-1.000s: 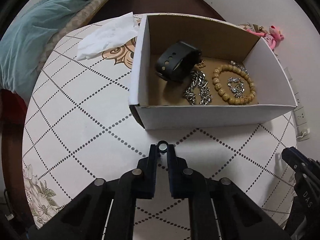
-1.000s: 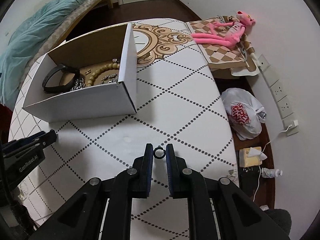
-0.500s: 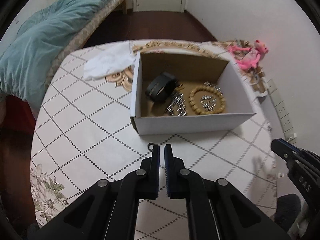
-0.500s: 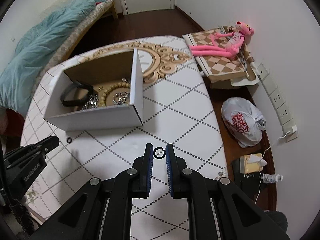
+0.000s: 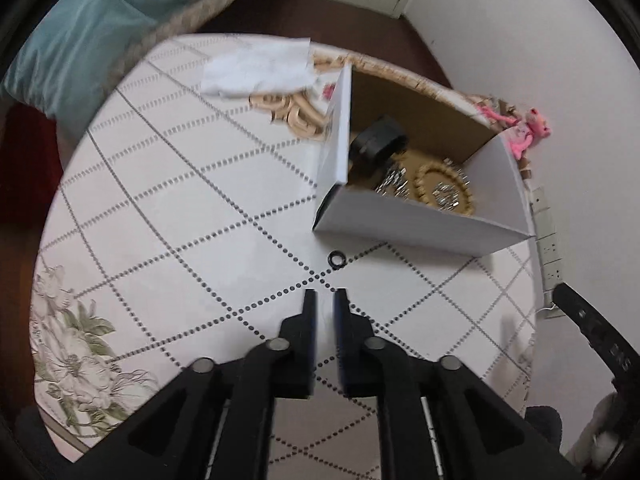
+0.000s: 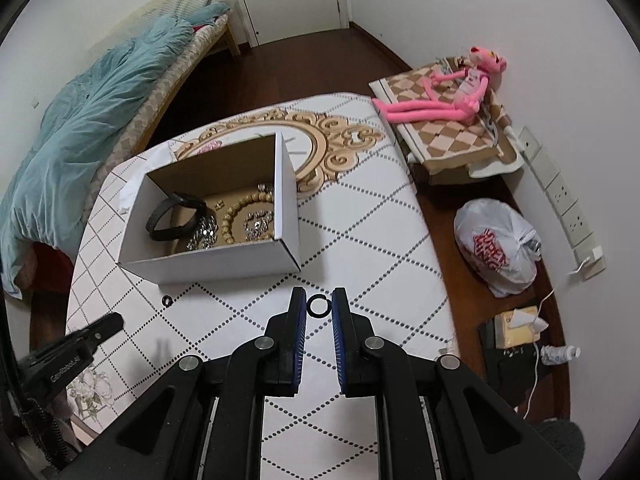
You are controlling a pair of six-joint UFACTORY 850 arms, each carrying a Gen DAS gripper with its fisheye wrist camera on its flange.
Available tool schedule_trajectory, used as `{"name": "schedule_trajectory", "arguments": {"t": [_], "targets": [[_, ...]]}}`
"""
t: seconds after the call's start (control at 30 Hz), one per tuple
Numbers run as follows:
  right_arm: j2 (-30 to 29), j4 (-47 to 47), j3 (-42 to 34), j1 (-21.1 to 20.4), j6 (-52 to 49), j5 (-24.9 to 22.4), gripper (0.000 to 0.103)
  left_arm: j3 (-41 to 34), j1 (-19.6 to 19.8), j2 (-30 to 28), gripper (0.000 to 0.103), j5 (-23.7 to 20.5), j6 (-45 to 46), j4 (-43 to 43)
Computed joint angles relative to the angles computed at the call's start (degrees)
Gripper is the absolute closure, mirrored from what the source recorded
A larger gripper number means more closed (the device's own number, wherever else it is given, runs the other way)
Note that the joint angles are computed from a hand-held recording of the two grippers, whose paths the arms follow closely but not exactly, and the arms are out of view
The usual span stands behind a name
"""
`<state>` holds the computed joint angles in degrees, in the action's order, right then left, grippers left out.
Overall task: Organize jewelry
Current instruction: 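Carry both black rings into the cardboard box and open both tools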
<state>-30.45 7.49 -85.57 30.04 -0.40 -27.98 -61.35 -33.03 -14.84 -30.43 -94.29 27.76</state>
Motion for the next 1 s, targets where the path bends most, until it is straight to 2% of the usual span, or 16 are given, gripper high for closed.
{"name": "schedule_trajectory", "arguments": {"t": [0.03, 0.07, 0.1, 0.3, 0.4, 0.43, 0.47, 0.5, 0.7, 0.87, 1.0], "targets": [[-0.3, 0.1, 0.0, 0.1, 0.1, -0.1, 0.090, -0.3, 0.1, -0.6, 0.064, -0.2, -0.1, 0.4], [-0.4, 0.0, 0.1, 0.2, 0.2, -0.1, 0.090, -0.7, 0.2, -1.4, 0.047, -0.2, -0.7, 1.7], [-0.6, -0.6, 0.1, 0.3, 0.8, 0.0, 0.090, -1.1, 0.2, -2.2, 0.045, -0.2, -1.1, 2.6], [-1.2, -2.6, -0.4, 0.3, 2.8, -0.1, 0.090, -7.4, -0.2, -8.7, 0.046, -8.5, 3.9, 3.3], [-1.6, -3.8, -0.8, 0.2, 3.8, -0.3, 0.090, -8.3, -0.9, -9.7, 0.049, -10.0, 3.4, 5.9], [-1.7, -4.1, -0.8, 0.2, 4.1, -0.4, 0.090, -8.2, -1.1, -9.6, 0.064, -9.6, 2.6, 7.0], [-1.7, -4.4, -0.9, 0.2, 4.3, -0.4, 0.090, -8.4, -1.5, -9.7, 0.086, -9.9, 2.1, 8.2], [-1.8, -4.5, -0.8, 0.2, 4.3, -0.5, 0.090, -8.7, -1.7, -9.9, 0.093, -9.8, 3.1, 8.1], [-1.5, -3.7, -0.6, 0.1, 3.3, 0.0, 0.090, -7.9, -2.5, -8.6, 0.093, -7.9, 3.1, 7.7], [-0.5, 0.8, -1.2, -0.1, -0.8, -0.3, 0.090, -6.9, -3.5, -4.0, 0.093, -7.1, 0.2, 10.4], [-2.2, 7.4, -5.5, -0.5, -7.0, -2.9, 0.090, -8.4, -1.2, -1.3, 0.093, -3.5, 2.6, 9.5]]}}
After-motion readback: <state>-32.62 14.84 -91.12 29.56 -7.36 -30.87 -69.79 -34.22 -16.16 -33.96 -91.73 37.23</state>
